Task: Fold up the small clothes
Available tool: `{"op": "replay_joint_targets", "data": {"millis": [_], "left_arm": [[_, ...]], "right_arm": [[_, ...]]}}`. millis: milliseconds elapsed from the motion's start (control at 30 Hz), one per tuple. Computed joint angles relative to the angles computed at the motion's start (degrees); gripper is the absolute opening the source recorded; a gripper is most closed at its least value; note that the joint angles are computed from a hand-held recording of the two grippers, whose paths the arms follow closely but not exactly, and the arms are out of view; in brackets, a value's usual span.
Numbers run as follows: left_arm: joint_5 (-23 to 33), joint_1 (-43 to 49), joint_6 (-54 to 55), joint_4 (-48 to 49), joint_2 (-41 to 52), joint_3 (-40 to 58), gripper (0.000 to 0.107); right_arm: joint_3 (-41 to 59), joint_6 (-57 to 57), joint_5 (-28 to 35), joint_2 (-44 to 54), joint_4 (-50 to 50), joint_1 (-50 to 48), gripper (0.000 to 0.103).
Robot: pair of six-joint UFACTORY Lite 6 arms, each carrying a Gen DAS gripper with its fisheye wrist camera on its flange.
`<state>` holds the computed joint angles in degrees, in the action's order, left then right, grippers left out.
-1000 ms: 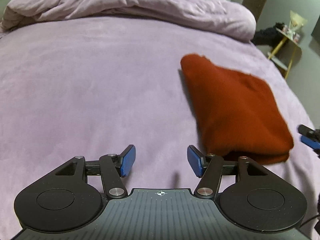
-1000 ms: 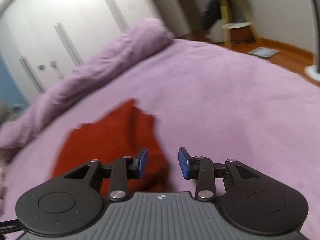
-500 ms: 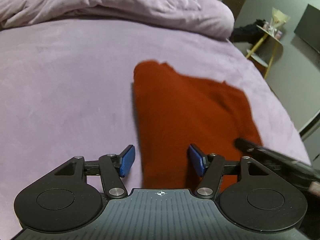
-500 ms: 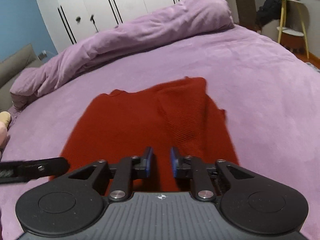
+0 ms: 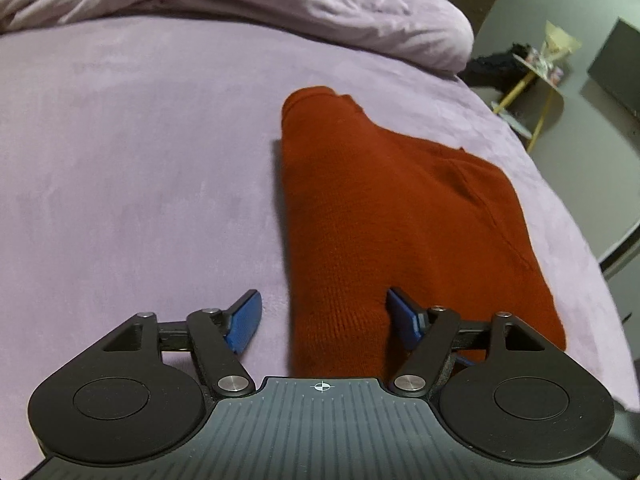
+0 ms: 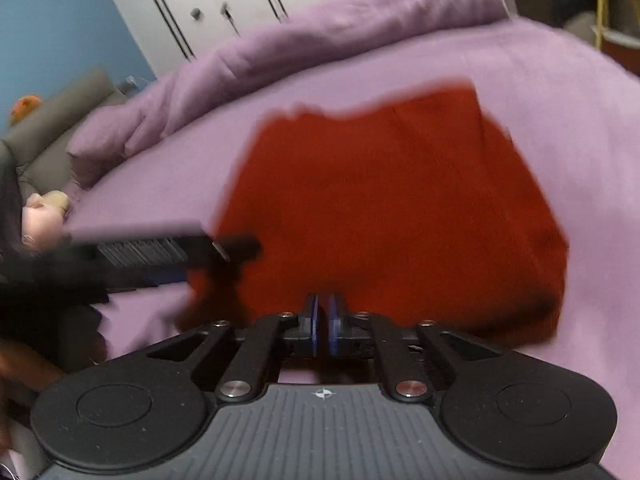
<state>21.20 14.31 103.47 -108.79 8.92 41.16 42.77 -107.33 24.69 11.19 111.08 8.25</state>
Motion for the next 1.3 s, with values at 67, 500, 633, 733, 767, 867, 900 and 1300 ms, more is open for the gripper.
{"op": "replay_joint_targets", "data": {"millis": [67,500,633,733,767,867,900,1300], "left_arm": [[1.86,0.54,4.91,-4.6,0.81,-0.83,0.08],[26.64,18.7,-21.04,22.42,8.55,10.41,0.08],[28.32,15.16,-26.26,22.63,16.34,17.6,0.08],[25.26,12.0,-26.62,22.2,19.8,20.93,0.08],[24.64,11.32,-27.57,22.68,21.35,22.56,0.08],[25.26,10.37,-29.72,22.74,26.65,26.94,0.076],[25.23,10.31,-29.56,22.34,27.31,27.42,0.074],[28.16,15.94,-34.13,29.93,18.22,22.78,0.05]], "right_arm": [[-2.42,-10.82,2.39,0.21,7.71,-0.58,0.0],[5.41,15.7,24.57,-1.07,-24.3,-26.54,0.085],[25.13,32.91,24.66,13.8,-35.33,-29.06,0.085],[42.59,48.81,29.88,28.95,-43.59,-28.94,0.085],[46.46,51.73,32.08,32.87,-44.54,-28.69,0.084],[50.42,50.49,34.55,37.85,-41.23,-27.53,0.082],[51.24,50.5,35.08,38.97,-40.2,-27.0,0.074],[42.59,51.74,37.24,36.15,-30.23,-21.97,0.032]]}}
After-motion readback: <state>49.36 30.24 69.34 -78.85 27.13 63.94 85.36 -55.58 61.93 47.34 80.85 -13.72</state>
